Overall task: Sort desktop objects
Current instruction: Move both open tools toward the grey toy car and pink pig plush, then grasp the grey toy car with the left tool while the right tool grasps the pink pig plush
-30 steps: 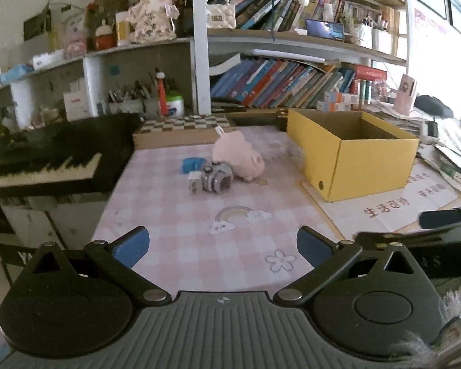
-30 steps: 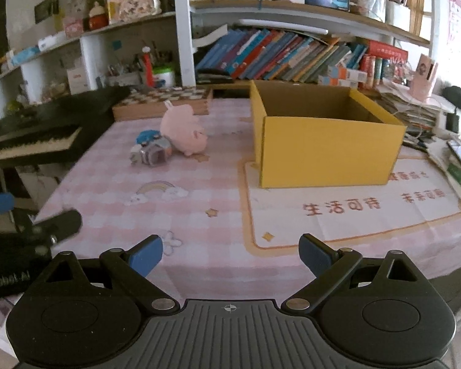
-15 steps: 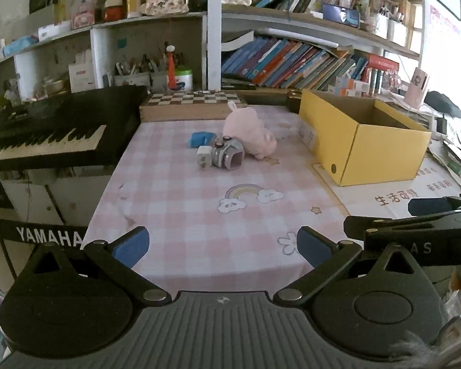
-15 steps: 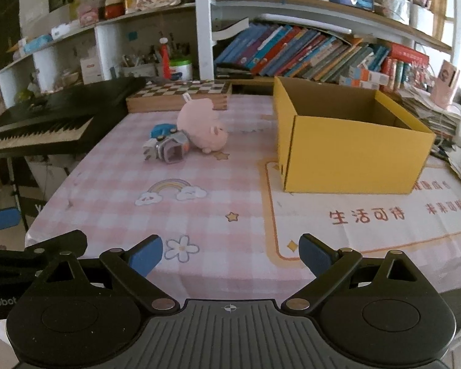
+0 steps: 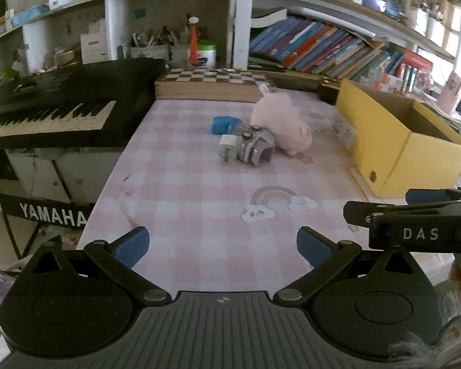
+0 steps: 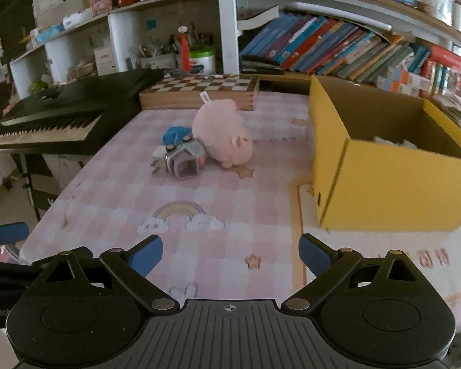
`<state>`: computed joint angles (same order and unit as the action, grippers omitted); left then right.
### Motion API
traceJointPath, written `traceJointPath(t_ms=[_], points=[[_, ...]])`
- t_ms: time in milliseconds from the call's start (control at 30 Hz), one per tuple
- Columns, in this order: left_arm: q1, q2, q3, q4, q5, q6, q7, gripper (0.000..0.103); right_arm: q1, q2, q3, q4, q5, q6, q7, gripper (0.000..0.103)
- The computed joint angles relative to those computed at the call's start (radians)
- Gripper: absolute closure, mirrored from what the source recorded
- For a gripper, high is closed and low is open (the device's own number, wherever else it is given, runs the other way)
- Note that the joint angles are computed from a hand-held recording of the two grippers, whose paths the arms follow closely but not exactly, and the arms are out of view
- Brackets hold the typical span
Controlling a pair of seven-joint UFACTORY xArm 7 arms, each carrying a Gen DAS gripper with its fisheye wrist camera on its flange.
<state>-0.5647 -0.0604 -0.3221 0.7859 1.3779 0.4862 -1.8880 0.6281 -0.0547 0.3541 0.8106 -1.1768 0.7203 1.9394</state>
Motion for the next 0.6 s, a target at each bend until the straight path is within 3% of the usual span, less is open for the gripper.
traceJointPath(t_ms=[500,600], points=[[-0.015,0.162,0.073,0.17,-0.018,0.015,0.093,0.003,-0.102,0.076,-0.101,0.073,-0.176,-0.206,-0.06,0.006],[-0.022,0.199,0.093,0.209,-0.006,0.01,0.122,0.01,-0.114,0.1,-0.119,0.103,-0.213,-0.224,-0.068,0.006]])
